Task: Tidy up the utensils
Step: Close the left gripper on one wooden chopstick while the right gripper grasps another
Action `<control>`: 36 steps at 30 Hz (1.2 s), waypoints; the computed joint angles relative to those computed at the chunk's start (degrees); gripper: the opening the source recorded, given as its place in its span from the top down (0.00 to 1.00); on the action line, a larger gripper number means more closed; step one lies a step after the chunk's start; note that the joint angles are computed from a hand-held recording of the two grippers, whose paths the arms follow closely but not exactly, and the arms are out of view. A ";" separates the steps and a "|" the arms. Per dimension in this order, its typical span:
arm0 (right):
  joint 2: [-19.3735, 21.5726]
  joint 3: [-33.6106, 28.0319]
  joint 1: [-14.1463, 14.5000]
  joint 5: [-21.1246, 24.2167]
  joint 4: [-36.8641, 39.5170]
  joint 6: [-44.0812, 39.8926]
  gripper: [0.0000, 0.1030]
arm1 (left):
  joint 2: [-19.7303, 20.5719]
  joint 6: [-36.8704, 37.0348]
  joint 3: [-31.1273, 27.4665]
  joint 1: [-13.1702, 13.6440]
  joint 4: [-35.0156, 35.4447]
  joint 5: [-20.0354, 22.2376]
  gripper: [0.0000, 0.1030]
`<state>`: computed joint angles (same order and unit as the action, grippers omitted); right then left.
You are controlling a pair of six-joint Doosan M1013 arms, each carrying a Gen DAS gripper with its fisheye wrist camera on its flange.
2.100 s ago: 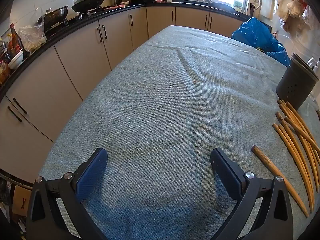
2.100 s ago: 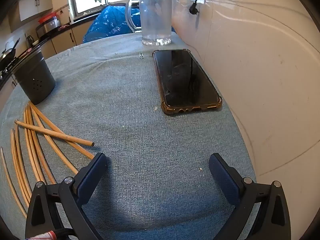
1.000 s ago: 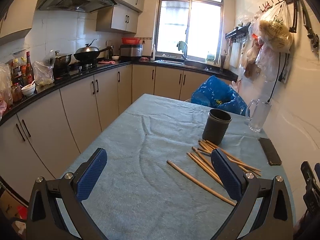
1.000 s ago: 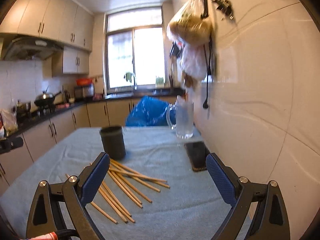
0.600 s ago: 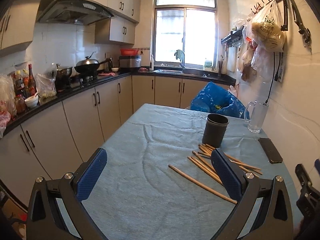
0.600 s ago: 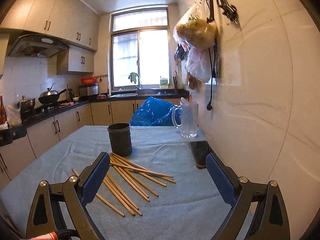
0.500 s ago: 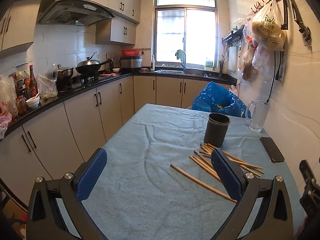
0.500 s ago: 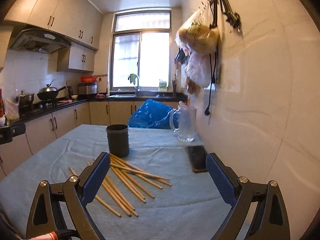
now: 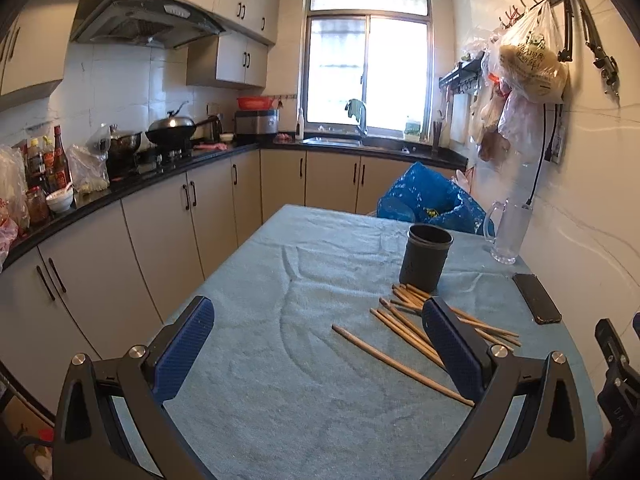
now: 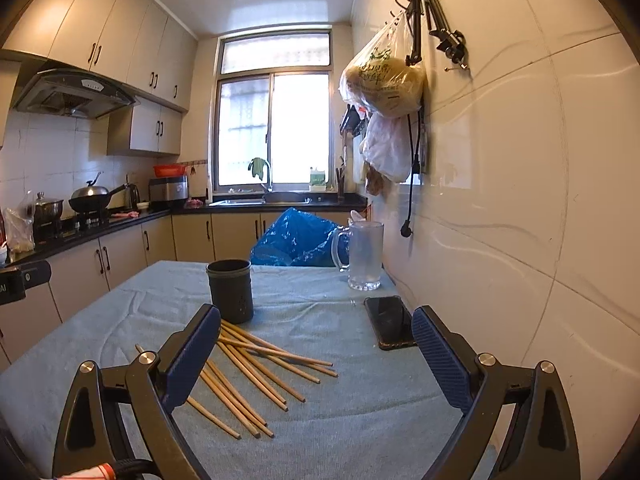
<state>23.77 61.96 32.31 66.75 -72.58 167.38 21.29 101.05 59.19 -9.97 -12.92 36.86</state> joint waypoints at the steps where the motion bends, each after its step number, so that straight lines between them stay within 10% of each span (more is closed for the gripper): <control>1: 0.08 -0.10 -0.07 -0.07 0.35 -0.30 0.04 | 0.38 -0.45 -0.59 0.04 0.07 0.99 0.00; 15: 1.18 -1.84 -5.40 -6.29 20.18 -13.97 0.04 | 9.87 -6.84 -13.17 0.37 -0.23 22.80 0.00; 28: 3.32 -5.78 -11.81 -12.53 44.74 -27.98 0.07 | 25.25 -13.49 -36.32 -2.18 3.29 46.85 0.30; 36: 7.33 -12.00 -14.29 -10.50 56.72 -41.81 0.12 | 26.27 -13.66 -37.63 -4.53 9.97 45.57 0.32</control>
<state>31.10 49.96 18.02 56.25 -15.86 125.57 47.56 87.39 21.56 -14.50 -2.96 82.43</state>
